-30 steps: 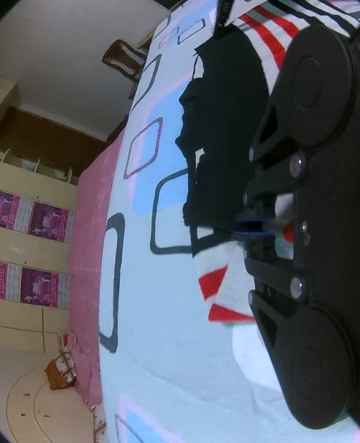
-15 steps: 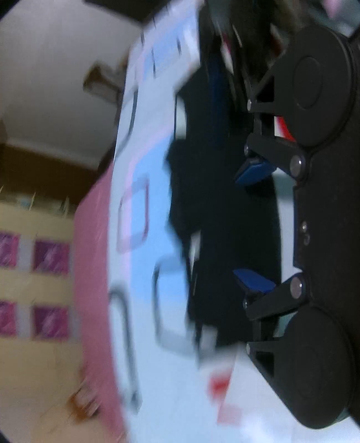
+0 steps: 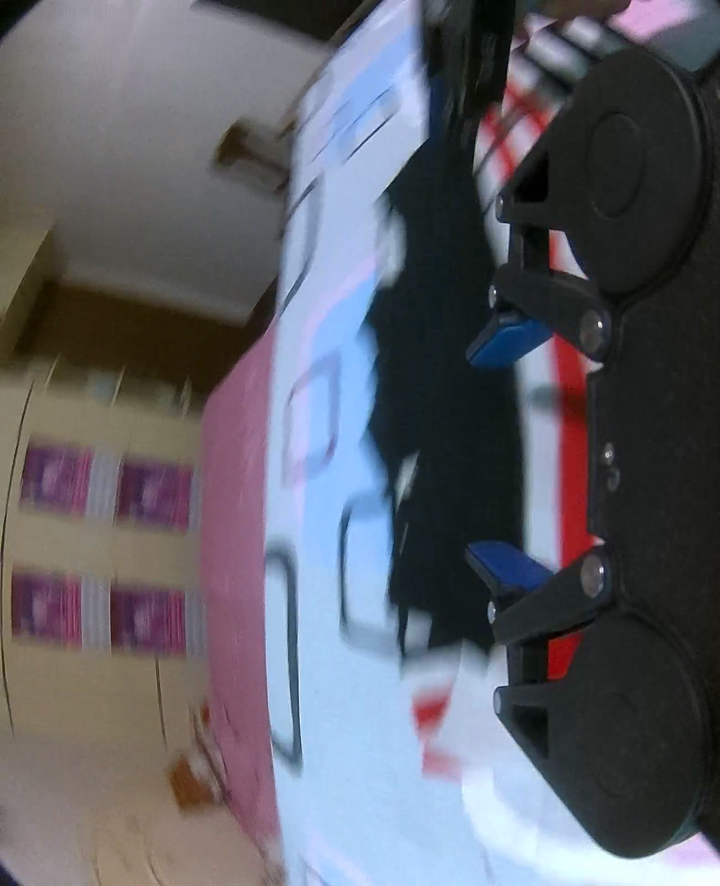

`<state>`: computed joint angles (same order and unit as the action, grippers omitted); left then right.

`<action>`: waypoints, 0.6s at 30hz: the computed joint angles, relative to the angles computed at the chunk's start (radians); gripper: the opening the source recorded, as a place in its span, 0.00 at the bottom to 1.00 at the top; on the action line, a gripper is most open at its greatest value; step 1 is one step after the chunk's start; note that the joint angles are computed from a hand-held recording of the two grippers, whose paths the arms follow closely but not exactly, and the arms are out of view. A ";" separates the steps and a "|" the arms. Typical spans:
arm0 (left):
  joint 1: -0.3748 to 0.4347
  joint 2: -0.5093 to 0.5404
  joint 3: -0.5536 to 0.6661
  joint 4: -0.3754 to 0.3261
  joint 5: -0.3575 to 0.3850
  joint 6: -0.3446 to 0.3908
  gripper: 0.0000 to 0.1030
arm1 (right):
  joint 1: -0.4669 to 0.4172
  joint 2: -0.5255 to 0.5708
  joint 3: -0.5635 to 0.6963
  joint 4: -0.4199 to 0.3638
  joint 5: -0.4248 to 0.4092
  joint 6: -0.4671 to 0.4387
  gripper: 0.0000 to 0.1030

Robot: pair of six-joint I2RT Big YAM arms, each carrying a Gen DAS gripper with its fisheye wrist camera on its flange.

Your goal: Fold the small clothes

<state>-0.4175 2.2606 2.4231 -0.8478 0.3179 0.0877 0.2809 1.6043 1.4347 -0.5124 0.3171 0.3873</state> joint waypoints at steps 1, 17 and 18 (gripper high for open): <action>-0.012 -0.010 -0.020 -0.003 0.019 0.011 0.64 | 0.016 0.000 0.005 -0.007 -0.010 -0.008 0.42; 0.048 -0.147 -0.278 0.065 -0.117 0.099 0.69 | -0.012 -0.099 -0.129 -0.140 0.084 0.080 0.42; 0.058 -0.153 -0.289 0.067 -0.100 0.076 0.69 | -0.019 -0.121 -0.153 -0.120 0.061 0.093 0.42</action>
